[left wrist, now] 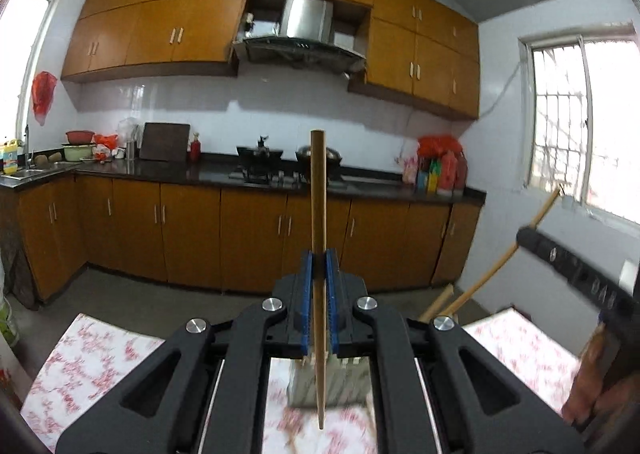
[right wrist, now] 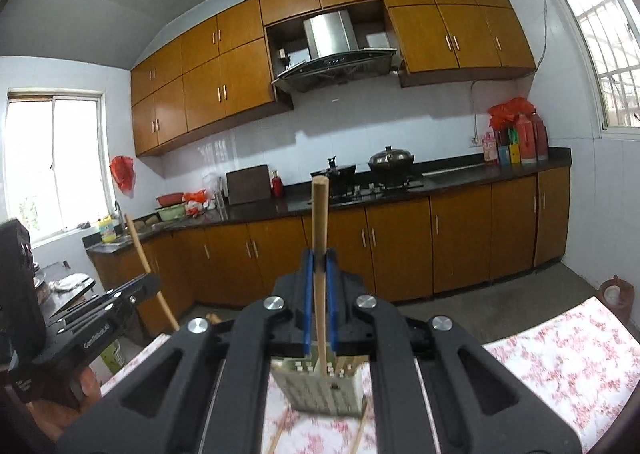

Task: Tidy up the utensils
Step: 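Lift the left tool's chopstick over the green holder while the right tool carries its chopstick there, then open the left tool to drop its chopstick into the holder while the right tool opens too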

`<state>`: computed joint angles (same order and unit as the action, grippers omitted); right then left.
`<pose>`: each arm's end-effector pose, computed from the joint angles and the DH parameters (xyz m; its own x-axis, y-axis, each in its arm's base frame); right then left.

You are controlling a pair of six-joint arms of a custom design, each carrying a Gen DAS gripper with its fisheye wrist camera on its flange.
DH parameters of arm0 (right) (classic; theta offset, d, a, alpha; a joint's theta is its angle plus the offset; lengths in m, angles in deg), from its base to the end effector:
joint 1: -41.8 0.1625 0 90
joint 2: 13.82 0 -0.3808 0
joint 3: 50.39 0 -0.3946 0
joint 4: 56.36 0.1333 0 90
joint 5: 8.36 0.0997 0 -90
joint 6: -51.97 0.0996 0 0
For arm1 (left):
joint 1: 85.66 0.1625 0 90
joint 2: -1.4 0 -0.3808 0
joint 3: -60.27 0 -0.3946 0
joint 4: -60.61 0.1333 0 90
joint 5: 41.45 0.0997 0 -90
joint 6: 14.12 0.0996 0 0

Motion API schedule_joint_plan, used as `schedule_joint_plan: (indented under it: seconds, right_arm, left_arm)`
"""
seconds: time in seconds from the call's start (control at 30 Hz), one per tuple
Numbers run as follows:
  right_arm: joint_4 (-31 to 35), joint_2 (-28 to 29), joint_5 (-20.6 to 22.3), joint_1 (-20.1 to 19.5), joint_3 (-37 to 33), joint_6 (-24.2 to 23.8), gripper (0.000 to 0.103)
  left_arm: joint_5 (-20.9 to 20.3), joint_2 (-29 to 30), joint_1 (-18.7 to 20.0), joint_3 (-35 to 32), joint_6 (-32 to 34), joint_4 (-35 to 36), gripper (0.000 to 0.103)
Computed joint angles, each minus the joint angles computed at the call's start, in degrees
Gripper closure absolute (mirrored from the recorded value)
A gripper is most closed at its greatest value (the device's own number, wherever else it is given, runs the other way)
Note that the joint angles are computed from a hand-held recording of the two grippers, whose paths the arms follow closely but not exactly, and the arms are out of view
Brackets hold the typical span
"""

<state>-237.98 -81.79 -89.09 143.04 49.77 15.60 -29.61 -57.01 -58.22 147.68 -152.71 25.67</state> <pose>0.2658 -0.5713 0.3411 -0.6989 -0.5602 0.4446 -0.6378 0.2069 -0.7419 -0.4042 -0.4699 0.1985 -0.7796 -0.2314 -0.5819 0.5651 0.1405 -0.8130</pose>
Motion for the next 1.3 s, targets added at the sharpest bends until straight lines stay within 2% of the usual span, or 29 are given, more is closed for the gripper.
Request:
schedule_joint_plan:
  seconds: [0.07,0.13,0.17,0.3,0.43,0.53,0.77,1.0,1.03,1.1,1.13,1.17,1.3]
  right_arm:
    - [0.0,1.9,-0.4,0.4,-1.9,0.5,0.096]
    - [0.0,4.0,-0.9,0.7,-3.9,0.4,0.096]
    - [0.2,5.1,-1.2,0.8,-5.1,0.3,0.096]
    - [1.1,7.5,-2.0,0.6,-7.3,0.4,0.096]
    - [2.0,9.6,-3.0,0.2,-8.6,0.7,0.096]
    - [2.3,10.8,-3.6,-0.1,-9.2,0.5,0.096]
    - [2.5,12.2,-4.1,-0.9,-9.0,0.4,0.096]
    - [3.6,12.3,-5.6,-1.1,-8.6,0.5,0.093]
    - [3.4,12.0,-5.6,-1.2,-8.3,0.7,0.093]
    - [3.4,11.4,-5.7,-1.2,-8.1,1.0,0.09]
    - [3.1,11.0,-5.9,-1.1,-7.7,1.2,0.088]
    - [2.8,10.4,-5.9,-1.1,-7.2,1.4,0.086]
    - [1.0,6.9,-6.2,-1.2,-3.7,1.7,0.08]
  left_arm:
    - [1.9,0.3,1.1,-0.3,3.9,-5.5,0.096]
    - [4.1,0.6,2.2,0.6,12.2,-15.9,0.096]
    - [5.0,0.9,2.6,0.7,14.5,-18.9,0.096]
    - [8.7,3.1,4.8,-0.4,18.9,-25.2,0.096]
    - [9.6,5.4,7.0,-1.9,17.3,-25.0,0.096]
    - [9.2,5.9,8.0,-1.0,18.6,-27.3,0.096]
    - [8.3,6.2,8.9,0.3,18.6,-28.6,0.096]
    - [4.5,6.8,9.3,-2.4,11.6,-19.4,0.095]
    - [3.9,6.6,9.2,-2.6,10.6,-18.1,0.093]
    - [2.3,5.8,8.6,-2.5,10.4,-17.2,0.082]
    - [1.8,5.3,8.2,-2.0,10.9,-17.8,0.07]
    - [1.2,4.4,7.6,-0.6,13.3,-20.7,0.066]
    - [-0.9,1.1,5.0,4.0,20.3,-28.6,0.066]
